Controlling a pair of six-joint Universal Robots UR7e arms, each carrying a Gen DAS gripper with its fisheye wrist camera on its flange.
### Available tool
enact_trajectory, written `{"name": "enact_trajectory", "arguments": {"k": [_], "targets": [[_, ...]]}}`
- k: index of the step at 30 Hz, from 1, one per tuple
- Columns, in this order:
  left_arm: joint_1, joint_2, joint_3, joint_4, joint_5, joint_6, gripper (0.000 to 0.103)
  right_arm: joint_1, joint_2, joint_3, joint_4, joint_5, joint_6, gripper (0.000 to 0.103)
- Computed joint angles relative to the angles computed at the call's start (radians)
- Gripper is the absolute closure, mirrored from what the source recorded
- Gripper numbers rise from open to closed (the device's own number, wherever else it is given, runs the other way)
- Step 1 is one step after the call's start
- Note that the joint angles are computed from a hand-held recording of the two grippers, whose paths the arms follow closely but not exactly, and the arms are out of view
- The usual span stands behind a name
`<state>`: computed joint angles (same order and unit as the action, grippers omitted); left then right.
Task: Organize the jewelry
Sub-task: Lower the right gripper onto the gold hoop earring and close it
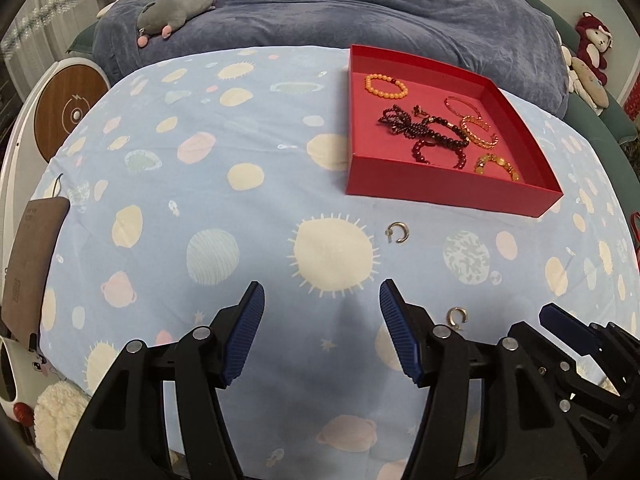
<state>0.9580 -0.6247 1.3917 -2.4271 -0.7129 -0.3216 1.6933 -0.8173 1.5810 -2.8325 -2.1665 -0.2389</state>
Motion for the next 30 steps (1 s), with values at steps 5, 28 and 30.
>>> {"name": "enact_trajectory", "arguments": {"k": [5, 28, 30], "targets": [[0.011, -0.022, 0.037, 0.008, 0.013, -0.04, 0.046, -0.002, 0.022, -0.011, 0.017, 0.0, 0.002, 0.064], [0.023, -0.032, 0.06, 0.023, 0.016, -0.078, 0.043, -0.002, 0.126, -0.087, 0.007, -0.059, -0.074, 0.067], [0.023, -0.031, 0.059, 0.026, 0.016, -0.081, 0.043, -0.002, 0.128, -0.086, -0.003, -0.065, -0.079, 0.071]]}}
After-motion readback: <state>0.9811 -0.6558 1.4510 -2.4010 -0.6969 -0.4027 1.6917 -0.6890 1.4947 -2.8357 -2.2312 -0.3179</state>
